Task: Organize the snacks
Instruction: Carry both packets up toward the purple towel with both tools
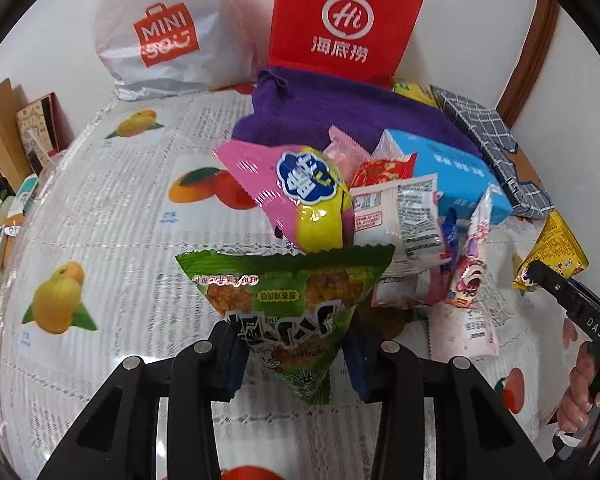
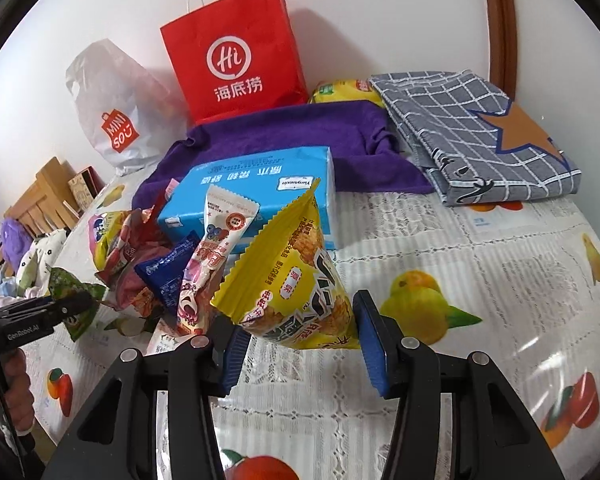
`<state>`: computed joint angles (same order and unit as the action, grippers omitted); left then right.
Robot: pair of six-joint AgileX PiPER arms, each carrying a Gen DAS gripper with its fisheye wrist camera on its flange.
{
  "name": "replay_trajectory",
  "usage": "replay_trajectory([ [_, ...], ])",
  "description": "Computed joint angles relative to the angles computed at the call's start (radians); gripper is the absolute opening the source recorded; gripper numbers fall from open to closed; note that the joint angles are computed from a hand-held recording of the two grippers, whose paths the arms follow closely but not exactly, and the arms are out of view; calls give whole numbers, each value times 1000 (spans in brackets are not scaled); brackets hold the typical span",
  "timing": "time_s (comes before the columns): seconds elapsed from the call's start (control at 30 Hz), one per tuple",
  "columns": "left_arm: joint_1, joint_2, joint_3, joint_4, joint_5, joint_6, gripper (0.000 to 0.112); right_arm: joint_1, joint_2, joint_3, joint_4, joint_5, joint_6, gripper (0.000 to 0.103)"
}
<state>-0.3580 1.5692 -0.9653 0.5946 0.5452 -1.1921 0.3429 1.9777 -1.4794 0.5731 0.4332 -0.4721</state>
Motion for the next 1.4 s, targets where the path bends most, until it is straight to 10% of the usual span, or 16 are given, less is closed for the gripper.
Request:
replay_trajectory([
  [0.9,-117,79,-369,-93,169,189,39,-22,-119,-13,-88,83,58,50],
  [1.4,-14,266,-768,-228,339,446,39,-10,151,-623,-241,368,243,50],
])
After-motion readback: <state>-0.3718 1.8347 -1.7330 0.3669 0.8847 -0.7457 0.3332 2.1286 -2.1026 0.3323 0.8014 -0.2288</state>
